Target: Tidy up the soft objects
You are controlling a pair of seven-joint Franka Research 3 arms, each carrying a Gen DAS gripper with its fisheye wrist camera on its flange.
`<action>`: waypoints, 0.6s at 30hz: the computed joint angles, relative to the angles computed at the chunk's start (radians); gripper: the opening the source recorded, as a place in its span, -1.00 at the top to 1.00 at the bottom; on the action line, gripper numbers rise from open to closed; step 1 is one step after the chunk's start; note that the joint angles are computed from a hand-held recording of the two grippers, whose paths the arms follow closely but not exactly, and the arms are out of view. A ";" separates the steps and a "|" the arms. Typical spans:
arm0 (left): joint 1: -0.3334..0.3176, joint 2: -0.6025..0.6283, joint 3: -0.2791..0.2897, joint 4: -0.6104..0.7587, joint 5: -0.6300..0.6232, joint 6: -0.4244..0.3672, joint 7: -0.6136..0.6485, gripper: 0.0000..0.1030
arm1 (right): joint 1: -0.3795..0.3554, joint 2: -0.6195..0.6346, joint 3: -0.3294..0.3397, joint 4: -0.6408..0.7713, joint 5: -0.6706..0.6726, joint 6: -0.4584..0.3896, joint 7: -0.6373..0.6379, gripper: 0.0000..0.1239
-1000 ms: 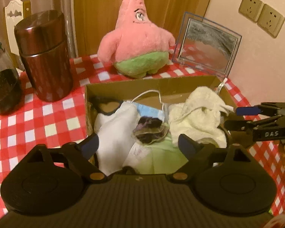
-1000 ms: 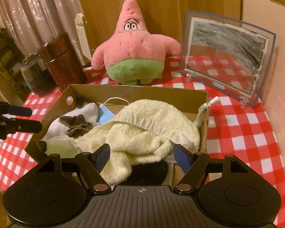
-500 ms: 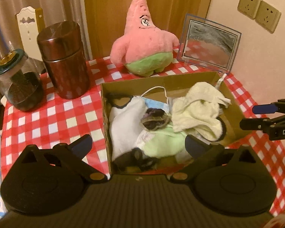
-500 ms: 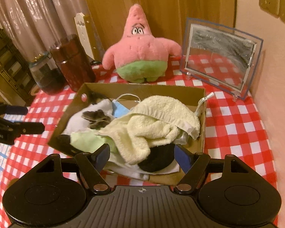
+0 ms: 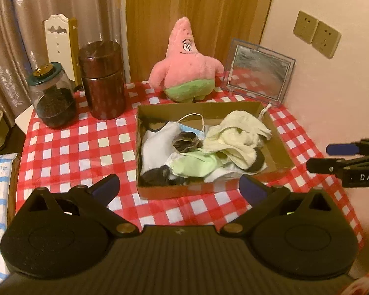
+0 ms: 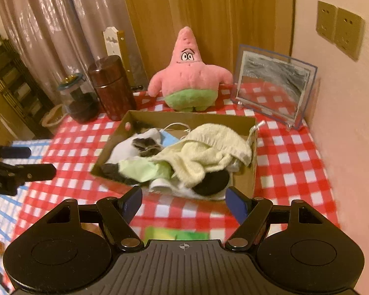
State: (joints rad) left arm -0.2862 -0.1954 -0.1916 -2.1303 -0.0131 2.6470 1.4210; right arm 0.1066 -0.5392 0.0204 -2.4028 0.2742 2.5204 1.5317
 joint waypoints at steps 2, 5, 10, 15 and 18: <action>-0.008 -0.040 -0.005 -0.036 -0.013 0.017 -0.016 -0.99 | 0.002 -0.043 0.003 -0.021 0.002 -0.016 0.006 -0.20; -0.021 -0.100 -0.012 -0.091 -0.006 0.038 -0.058 -0.99 | -0.007 -0.109 0.016 -0.050 -0.010 -0.039 0.029 -0.20; -0.047 -0.193 -0.027 -0.169 0.021 0.059 -0.141 -0.99 | -0.009 -0.232 0.013 -0.124 0.029 -0.050 0.087 -0.20; -0.061 -0.281 -0.054 -0.243 0.097 0.070 -0.218 -0.99 | -0.023 -0.349 0.040 -0.194 -0.003 -0.073 0.110 -0.20; -0.086 -0.330 -0.054 -0.286 0.109 0.061 -0.263 -0.99 | -0.027 -0.428 0.041 -0.239 0.003 -0.095 0.143 -0.20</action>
State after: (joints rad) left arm -0.3725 -0.5258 -0.2457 -2.4161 0.0960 2.7080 1.1583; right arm 0.0799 -0.9669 0.0618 -2.6419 0.2774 2.4258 1.6742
